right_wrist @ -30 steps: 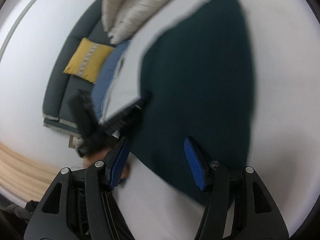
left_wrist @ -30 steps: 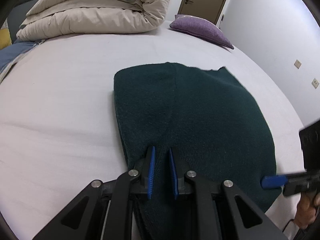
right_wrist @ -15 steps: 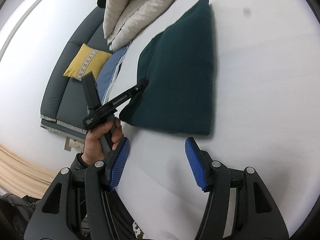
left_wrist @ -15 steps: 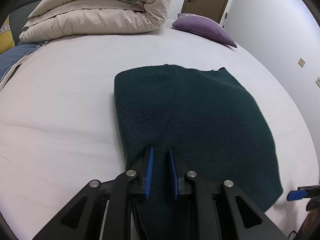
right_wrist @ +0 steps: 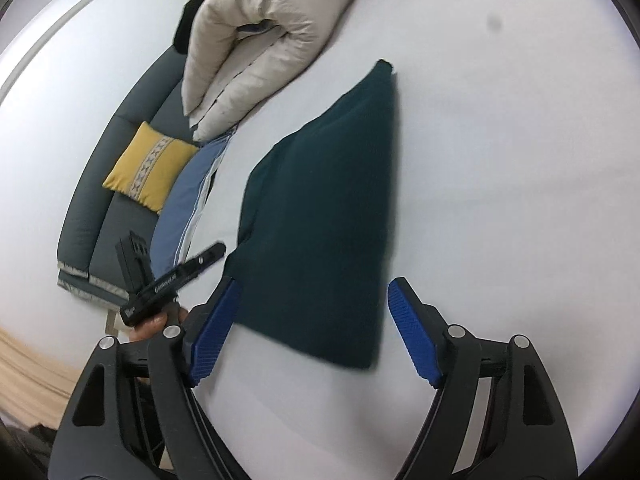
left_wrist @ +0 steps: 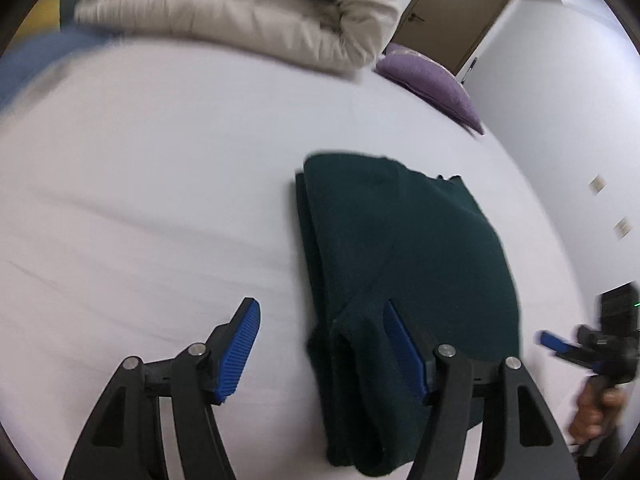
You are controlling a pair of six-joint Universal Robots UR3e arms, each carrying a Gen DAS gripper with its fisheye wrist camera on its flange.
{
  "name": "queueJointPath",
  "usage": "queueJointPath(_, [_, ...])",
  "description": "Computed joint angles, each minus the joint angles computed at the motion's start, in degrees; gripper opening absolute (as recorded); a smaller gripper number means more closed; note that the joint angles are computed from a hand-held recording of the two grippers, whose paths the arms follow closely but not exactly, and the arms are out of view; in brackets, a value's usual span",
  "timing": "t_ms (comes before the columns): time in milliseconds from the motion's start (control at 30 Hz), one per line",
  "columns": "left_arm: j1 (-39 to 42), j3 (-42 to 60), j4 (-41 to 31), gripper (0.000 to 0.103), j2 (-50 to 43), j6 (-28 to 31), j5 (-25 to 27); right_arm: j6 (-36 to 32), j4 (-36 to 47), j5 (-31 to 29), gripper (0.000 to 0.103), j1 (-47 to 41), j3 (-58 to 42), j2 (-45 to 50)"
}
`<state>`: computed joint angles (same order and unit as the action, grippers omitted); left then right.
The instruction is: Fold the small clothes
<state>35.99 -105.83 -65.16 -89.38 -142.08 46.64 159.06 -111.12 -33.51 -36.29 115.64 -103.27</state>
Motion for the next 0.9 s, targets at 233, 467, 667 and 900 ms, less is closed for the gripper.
queueJointPath(233, [-1.3,10.31,-9.5,0.067,-12.11,-0.24,-2.69,10.76,-12.53,-3.75,0.077,5.39,-7.04,16.3])
queueJointPath(467, [-2.6,18.68,-19.33,0.063,-18.07,1.98,-3.88,14.41,-17.61,-1.92,0.077,9.88,-13.26,27.23])
queueJointPath(667, [-3.35,29.15,-33.23,0.037,-25.92,4.59,-6.49,19.55,-20.82,-2.53,0.068,13.64,-19.63,34.16])
queueJointPath(900, [-2.36,26.83,-33.28,0.026,-23.59,5.65,-6.86,22.32,-23.3,-5.09,0.042,15.73,-20.03,33.73])
